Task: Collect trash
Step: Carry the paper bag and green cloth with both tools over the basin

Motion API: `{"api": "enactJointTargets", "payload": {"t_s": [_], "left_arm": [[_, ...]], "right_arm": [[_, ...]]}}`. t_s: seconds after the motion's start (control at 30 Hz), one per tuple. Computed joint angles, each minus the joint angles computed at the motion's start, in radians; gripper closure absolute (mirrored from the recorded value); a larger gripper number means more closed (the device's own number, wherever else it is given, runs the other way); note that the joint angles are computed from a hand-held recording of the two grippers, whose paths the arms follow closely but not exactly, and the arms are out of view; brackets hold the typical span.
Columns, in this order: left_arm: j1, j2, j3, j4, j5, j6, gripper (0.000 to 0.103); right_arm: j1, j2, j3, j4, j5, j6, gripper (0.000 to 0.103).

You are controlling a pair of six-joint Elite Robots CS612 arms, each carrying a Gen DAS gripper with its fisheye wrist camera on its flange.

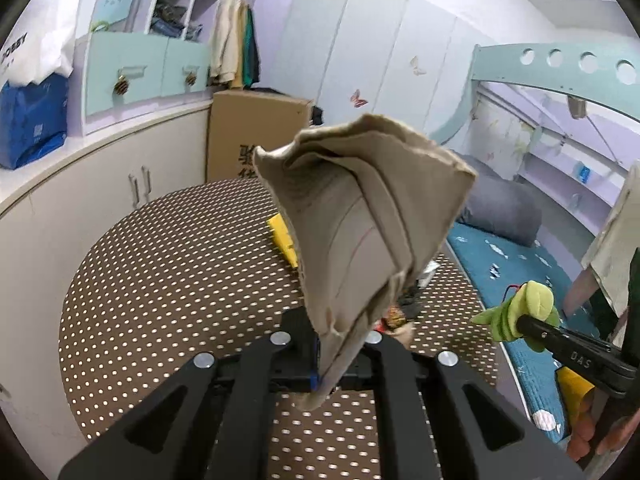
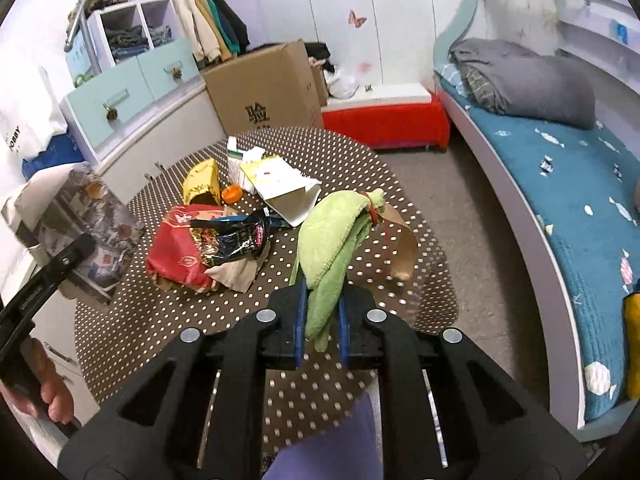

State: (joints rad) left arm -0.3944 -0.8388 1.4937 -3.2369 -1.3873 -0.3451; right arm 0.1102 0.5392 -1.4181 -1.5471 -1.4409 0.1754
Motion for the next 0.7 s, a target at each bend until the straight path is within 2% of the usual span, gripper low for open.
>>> {"api": "enactJointTargets", "payload": {"t_s": [0.27,0.7], "left_arm": [[-0.035,-0.002,-0.008,-0.017,-0.041,0.059,0.097],[-0.098,0.033,-0.07,0.057,-0.19,0.143,0.097]], "right_arm": [[-0.023,0.027,-0.098,0.043,-0.022,0.034,0.09],[-0.068,0.087,-0.255,0.132,-0.128,0.121,0.09]]}}
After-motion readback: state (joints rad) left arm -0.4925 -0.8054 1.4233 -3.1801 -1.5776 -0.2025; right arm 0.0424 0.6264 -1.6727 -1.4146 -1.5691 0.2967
